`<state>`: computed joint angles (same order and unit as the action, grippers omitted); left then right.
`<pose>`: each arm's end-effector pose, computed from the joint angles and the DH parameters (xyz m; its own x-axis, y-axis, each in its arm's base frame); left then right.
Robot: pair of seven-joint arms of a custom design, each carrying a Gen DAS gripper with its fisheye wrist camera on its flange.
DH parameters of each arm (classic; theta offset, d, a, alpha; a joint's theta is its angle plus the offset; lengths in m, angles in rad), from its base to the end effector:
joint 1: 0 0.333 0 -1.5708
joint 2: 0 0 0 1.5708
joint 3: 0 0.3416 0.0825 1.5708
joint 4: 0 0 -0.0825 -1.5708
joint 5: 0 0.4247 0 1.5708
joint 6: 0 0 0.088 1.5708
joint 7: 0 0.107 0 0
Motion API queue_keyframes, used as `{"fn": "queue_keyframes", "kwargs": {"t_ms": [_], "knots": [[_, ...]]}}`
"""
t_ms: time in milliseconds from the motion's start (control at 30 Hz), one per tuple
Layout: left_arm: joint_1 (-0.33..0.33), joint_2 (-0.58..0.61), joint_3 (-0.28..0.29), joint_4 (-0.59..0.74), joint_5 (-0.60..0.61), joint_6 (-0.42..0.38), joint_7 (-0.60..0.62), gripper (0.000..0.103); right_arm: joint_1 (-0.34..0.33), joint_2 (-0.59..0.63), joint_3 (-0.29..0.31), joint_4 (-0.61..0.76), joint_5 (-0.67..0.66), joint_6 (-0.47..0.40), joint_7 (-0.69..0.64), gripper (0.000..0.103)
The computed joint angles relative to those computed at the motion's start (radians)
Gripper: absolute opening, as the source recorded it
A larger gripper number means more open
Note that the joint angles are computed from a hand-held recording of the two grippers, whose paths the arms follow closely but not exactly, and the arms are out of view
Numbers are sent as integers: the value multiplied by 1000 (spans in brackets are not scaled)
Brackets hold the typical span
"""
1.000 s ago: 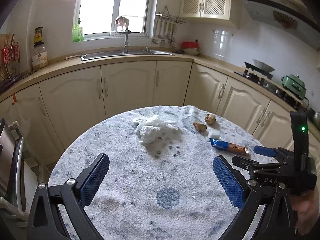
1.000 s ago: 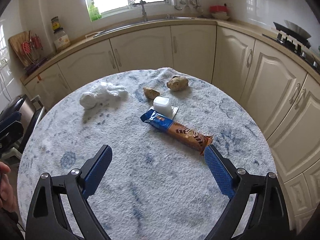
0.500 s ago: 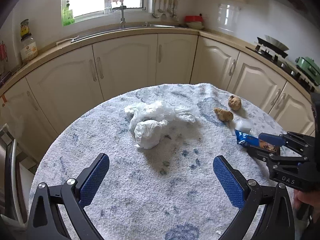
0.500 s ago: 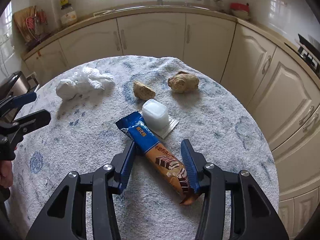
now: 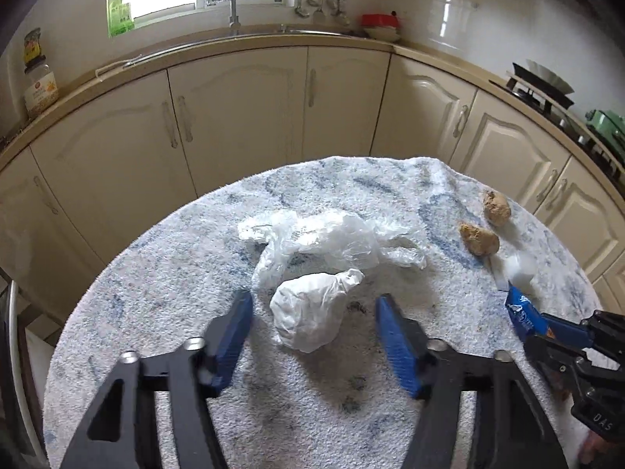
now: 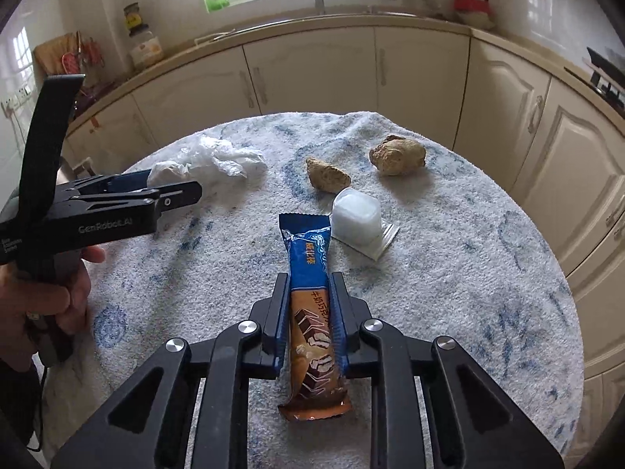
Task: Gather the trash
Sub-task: 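Grasp the blue chocolate snack bar with the right gripper while the left gripper grasps the white plastic bag, then carry the snack bar and plastic bag to the wastebasket and open both grippers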
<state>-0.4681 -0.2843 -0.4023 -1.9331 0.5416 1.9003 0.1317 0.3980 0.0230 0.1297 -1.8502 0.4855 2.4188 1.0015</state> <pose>0.3512 -0.4008 0.6526 0.4075 -0.9096 0.0816 -0.6937 -0.3664 -0.6200 0.5619 0.3292 0.5797 0.7548 -0.6402 -0.1428 -0.5772 -0.5449 -0.6082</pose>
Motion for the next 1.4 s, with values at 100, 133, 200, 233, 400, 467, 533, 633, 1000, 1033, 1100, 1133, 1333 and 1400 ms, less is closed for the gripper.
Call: {"fn": "queue_keyframes", "kwargs": {"t_ms": [100, 133, 200, 233, 400, 467, 533, 633, 1000, 1033, 1100, 1133, 1333, 1400], "knots": [[-2, -34, 10, -44, -4, 63, -18, 25, 0, -29, 0, -31, 13, 3, 12, 19], [1, -45, 10, -56, -4, 74, -28, 25, 0, -41, 0, -44, 15, 5, 19, 19], [0, -60, 2, -69, -3, 90, -45, 24, 0, -70, 0, -76, 23, 7, 31, 19], [-2, -64, -6, -68, 2, 86, -49, 24, -1, -82, 0, -88, 28, 7, 34, 19], [-27, -71, -63, -33, 29, 49, -91, 24, -5, -188, -5, -184, 72, 11, 50, 19], [-40, -73, -94, -15, 56, 30, -125, 24, -7, -243, -5, -229, 83, 19, 57, 19], [-52, -62, -127, 11, 86, 6, -161, 24, -7, -303, -7, -272, 96, 21, 59, 19], [-81, -23, -182, 70, 134, -59, -217, 24, -10, -380, -13, -321, 114, 13, 67, 19], [-253, 177, -329, 351, 330, -393, -319, 24, -24, -565, -38, -417, 187, -13, 76, 19], [-272, 194, -334, 374, 350, -421, -320, 24, -24, -581, -36, -425, 191, -11, 80, 19], [-309, 219, -337, 410, 384, -468, -320, 24, -21, -607, -37, -437, 201, -8, 79, 19], [-329, 233, -337, 428, 402, -488, -319, 25, -19, -618, -39, -442, 206, -7, 76, 19], [-444, 321, -317, 532, 505, -580, -284, 25, -15, -678, -60, -471, 245, 11, 55, 19], [-480, 359, -301, 570, 536, -587, -265, 25, -15, -693, -79, -482, 267, 17, 39, 19]]}}
